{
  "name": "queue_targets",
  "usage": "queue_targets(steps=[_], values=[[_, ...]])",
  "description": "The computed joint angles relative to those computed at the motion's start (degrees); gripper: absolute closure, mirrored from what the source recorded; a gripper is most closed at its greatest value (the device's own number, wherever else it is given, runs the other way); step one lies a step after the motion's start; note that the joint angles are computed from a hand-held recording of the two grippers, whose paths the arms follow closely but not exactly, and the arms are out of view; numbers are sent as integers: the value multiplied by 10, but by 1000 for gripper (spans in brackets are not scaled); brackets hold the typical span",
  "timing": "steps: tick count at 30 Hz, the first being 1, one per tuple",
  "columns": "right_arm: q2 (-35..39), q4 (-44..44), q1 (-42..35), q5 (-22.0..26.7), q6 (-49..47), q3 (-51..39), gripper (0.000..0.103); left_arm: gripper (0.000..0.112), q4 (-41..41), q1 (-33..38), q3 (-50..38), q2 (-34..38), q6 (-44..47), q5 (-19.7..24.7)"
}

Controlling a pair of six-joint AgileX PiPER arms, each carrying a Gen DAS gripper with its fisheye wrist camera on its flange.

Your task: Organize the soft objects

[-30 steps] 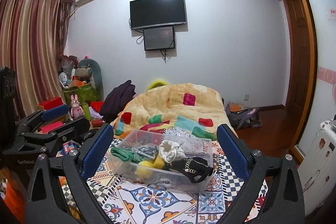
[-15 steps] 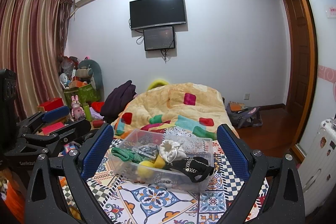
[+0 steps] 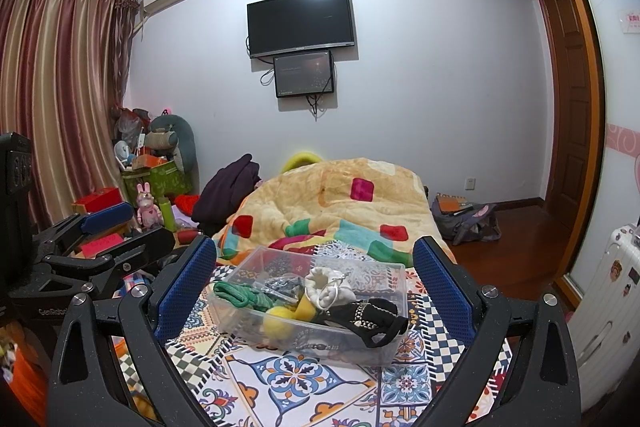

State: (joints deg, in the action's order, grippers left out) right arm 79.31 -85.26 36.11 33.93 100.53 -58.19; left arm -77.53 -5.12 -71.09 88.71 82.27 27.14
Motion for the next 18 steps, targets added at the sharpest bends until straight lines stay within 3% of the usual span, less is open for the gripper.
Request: queue_targets(steps=[18], values=[[-3, 10, 5, 6, -9, -4, 4, 9, 14, 4, -6, 2, -15, 12]])
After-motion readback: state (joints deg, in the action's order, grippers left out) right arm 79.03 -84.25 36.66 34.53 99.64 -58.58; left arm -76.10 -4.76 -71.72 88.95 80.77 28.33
